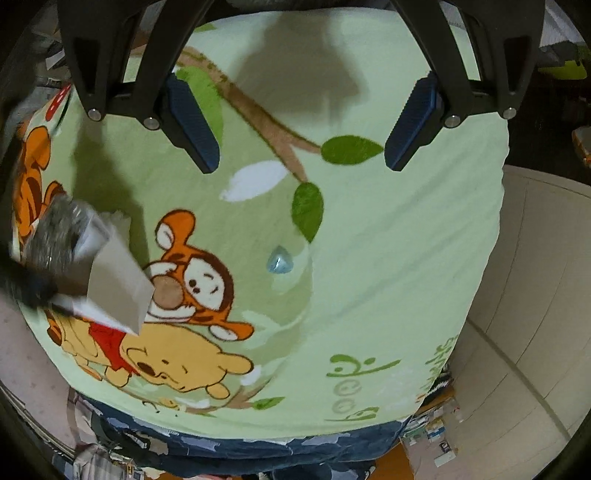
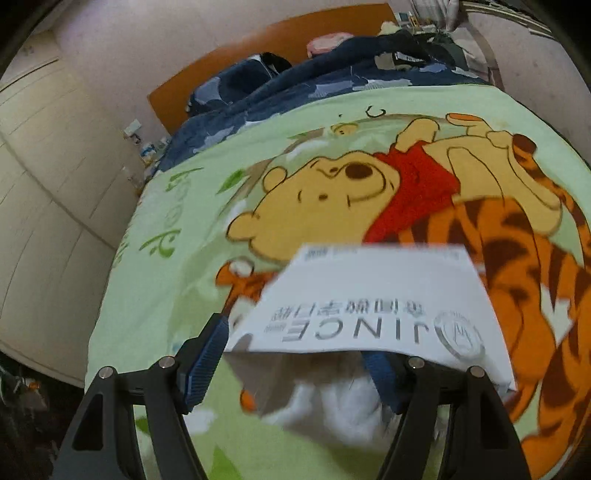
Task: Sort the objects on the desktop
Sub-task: 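Grasp the cardboard box rim with the right tool and lift it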
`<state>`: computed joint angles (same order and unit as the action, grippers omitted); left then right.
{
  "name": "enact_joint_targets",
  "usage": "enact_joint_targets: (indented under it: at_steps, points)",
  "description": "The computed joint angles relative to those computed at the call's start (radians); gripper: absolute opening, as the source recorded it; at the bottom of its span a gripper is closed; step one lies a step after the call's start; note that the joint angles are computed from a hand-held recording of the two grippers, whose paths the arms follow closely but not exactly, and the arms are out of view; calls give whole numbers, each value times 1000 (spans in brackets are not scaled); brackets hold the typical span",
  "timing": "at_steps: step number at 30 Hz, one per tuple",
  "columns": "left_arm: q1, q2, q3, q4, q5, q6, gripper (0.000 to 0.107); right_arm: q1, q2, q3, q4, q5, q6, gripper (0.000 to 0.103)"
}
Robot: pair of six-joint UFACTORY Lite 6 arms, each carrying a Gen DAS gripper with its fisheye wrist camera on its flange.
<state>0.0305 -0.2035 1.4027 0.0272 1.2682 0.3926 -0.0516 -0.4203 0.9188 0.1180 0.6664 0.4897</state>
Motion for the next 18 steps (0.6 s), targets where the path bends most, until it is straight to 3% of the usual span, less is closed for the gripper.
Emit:
enact_joint_targets:
  at_steps: [3, 8, 13, 18]
  points:
    - [40, -12, -23, -1, 6, 24, 92, -127, 285, 255, 129, 48, -194, 73]
    - [135, -17, -50, 9, 0, 77, 92, -287, 682, 661, 237, 161, -304, 73]
    - [241, 17, -33, 9, -18, 98, 92, -419, 933, 897, 343, 243, -304, 73]
    - [238, 67, -13, 18, -33, 54, 92, -427, 1047, 1043, 357, 313, -348, 73]
